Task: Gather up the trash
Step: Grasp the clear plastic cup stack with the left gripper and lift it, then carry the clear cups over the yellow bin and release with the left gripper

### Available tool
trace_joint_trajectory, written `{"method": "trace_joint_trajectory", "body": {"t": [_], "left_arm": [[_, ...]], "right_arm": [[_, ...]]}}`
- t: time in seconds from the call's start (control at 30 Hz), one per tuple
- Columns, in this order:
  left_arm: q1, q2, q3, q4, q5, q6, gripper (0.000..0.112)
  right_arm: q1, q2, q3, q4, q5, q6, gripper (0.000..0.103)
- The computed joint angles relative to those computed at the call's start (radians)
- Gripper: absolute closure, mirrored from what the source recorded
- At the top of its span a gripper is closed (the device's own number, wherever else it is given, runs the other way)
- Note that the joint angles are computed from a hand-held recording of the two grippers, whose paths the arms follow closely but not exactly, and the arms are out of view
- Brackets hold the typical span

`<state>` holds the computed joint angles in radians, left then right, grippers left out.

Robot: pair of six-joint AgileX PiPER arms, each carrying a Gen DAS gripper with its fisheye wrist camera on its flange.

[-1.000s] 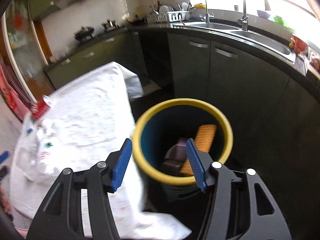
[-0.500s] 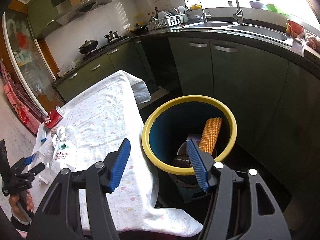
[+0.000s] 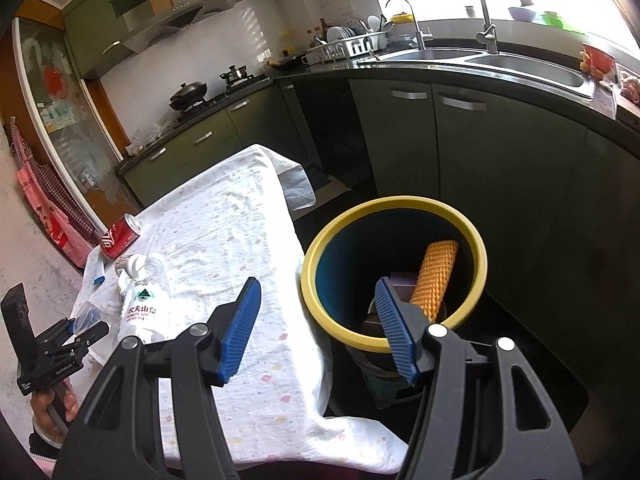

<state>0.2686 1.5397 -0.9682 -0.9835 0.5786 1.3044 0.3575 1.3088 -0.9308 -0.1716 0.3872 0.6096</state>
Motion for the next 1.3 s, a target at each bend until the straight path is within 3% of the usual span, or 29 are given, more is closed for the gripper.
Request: {"method": "trace_joint_trajectory", "body": {"t": [0.37, 0.47, 0.7, 1.0, 1.17, 1.3], "left_arm": [[-0.014, -0.135, -0.076, 0.163, 0.046, -0.189, 0.057], [-0.02, -0.144, -0.153, 0.203, 0.123, -0.254, 0.057], [-0.188, -0.119, -0.321, 0.326, 0.174, -0.405, 0.057], [-0.486, 0.154, -0.664, 0.454, 0.23, -0.629, 0.057], [-0.609, 0.376, -0.925, 0.548, 0.301, -0.798, 0.057], [-0.687, 0.607, -1.221, 0.646, 0.386, -0.988, 0.057]], "right_arm": [[-0.041, -0.013, 0.019, 0.08, -0.018, -0.079, 0.046], [-0.055, -0.013, 0.028, 0.112, -0.029, -0.109, 0.046], [-0.103, -0.025, 0.067, 0.158, -0.065, -0.148, 0.046], [-0.236, -0.052, 0.13, 0.307, -0.09, -0.309, 0.046], [-0.343, -0.04, 0.155, 0.563, -0.096, -0.584, 0.046], [-0.407, -0.011, 0.162, 0.758, -0.091, -0.79, 0.046]]}}
